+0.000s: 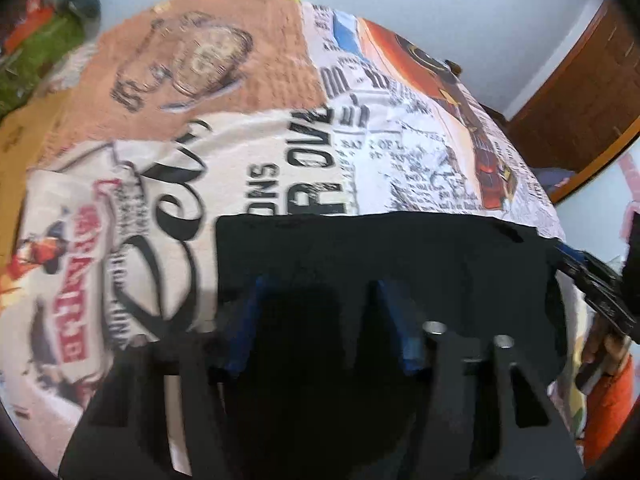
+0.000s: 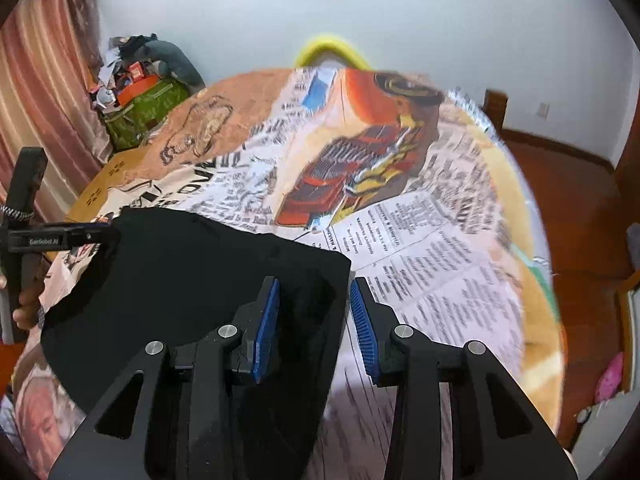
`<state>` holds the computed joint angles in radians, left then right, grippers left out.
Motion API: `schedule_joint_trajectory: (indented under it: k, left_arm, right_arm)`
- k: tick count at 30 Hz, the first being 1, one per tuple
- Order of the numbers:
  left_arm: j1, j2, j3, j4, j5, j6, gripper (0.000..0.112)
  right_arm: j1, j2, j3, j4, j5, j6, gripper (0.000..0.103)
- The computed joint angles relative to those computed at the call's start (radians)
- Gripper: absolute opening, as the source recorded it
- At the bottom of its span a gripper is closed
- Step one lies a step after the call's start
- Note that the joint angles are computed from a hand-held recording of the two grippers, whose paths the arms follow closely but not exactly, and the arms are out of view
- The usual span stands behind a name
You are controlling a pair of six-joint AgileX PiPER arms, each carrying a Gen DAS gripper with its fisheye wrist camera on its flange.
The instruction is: Fold small clothes
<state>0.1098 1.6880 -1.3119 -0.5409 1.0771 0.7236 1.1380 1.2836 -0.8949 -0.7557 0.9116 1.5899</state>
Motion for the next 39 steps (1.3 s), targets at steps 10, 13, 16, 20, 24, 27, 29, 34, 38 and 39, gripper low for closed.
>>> schedule_joint_trajectory:
  k: [10, 13, 16, 20, 24, 27, 29, 34, 38, 39]
  left_arm:
    - [0.019, -0.087, 0.094, -0.086, -0.093, 0.153, 0.009]
    - [-0.013, -0.082, 0.109, -0.031, -0.145, 0.116, 0.011]
    - [-0.008, -0.072, 0.077, 0.003, -0.125, 0.049, 0.019]
    - [0.057, -0.118, 0.025, 0.026, -0.080, 0.014, 0.021]
    - [0.100, -0.193, 0.026, 0.028, -0.035, 0.066, 0.022]
    - [0.111, -0.238, 0.055, 0.008, 0.012, 0.108, 0.029]
    - [0.102, -0.256, 0.085, 0.001, 0.025, 0.121, 0.034]
    - [-0.022, -0.266, 0.200, 0.076, -0.053, 0.077, 0.046]
    - [-0.102, -0.250, 0.278, 0.188, -0.149, 0.028, 0.057]
    - [-0.096, -0.252, 0.297, 0.189, -0.168, 0.045, 0.058]
  right_arm:
    - [0.022, 0.034, -0.030, -0.088, 0.033, -0.019, 0.005]
    - [-0.025, 0.057, -0.015, -0.051, -0.003, -0.046, 0.005]
    - [-0.021, 0.082, -0.029, -0.035, 0.020, -0.053, 0.006]
    - [0.075, 0.088, -0.125, -0.053, 0.211, -0.061, 0.010]
    - [0.174, 0.079, -0.199, -0.093, 0.291, -0.065, 0.031]
    - [0.202, 0.101, -0.245, -0.097, 0.266, -0.077, 0.035]
    - [0.192, 0.125, -0.263, -0.074, 0.192, -0.084, 0.038]
    - [0.129, 0.239, -0.291, 0.025, 0.018, -0.140, 0.048]
    - [0.084, 0.312, -0.285, 0.136, -0.053, -0.223, 0.049]
    - [0.092, 0.312, -0.275, 0.125, -0.055, -0.216, 0.049]
